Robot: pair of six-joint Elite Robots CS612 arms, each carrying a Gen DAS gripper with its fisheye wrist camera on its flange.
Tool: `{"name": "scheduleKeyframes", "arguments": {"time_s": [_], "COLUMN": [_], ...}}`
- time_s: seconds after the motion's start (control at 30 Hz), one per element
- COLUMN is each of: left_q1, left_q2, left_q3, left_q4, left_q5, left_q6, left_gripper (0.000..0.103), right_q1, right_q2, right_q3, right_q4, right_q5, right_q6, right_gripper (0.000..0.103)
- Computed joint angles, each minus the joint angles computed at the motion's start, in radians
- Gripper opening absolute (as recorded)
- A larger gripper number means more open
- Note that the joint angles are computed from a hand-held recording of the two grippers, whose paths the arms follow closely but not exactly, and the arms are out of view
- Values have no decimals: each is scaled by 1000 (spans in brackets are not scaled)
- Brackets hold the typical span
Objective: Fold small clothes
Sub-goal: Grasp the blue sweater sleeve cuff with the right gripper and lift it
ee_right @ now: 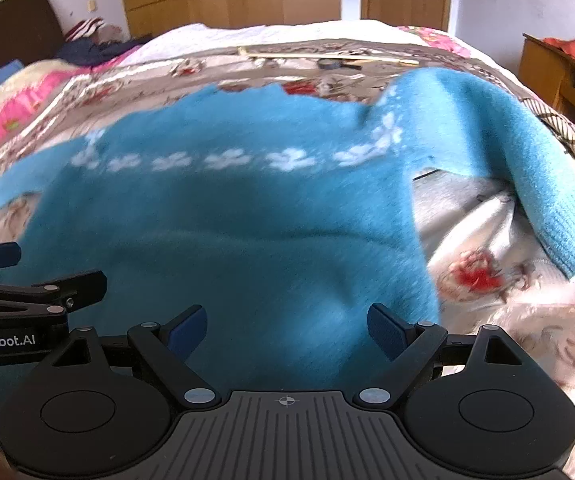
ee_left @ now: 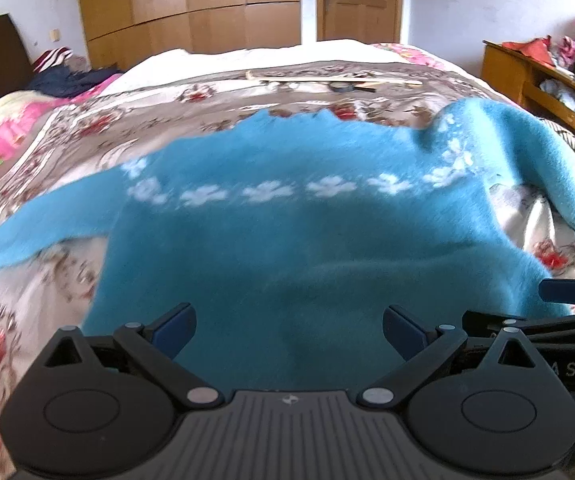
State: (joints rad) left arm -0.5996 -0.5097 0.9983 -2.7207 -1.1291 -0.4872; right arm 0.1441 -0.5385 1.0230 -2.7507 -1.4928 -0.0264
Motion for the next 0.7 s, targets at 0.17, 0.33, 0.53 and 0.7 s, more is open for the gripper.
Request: {"name": "scheduleKeyframes", "arguments": {"time_s": [0.17,0.33,0.53,0.7], "left_q1": [7,11,11,10], "left_q2": [48,110,194,302], "left_q3": [-99,-220,-385,-601], "left_q4": [36,73,107,197], "left_q5": [-38,-88,-144,-192], "left_q6": [35,65,121,159], "left_gripper": [103,103,103,103], "right_q1": [-25,-67,-117,-148], "right_q2": [23,48,45,48], "right_q3": [-44,-91,-63,-53], "right_q4": [-2,11,-94,-111], "right_q5": [-9,-19,-63,-119], "right_q6": [52,186,296,364], "right_gripper": [89,88,88,88]}}
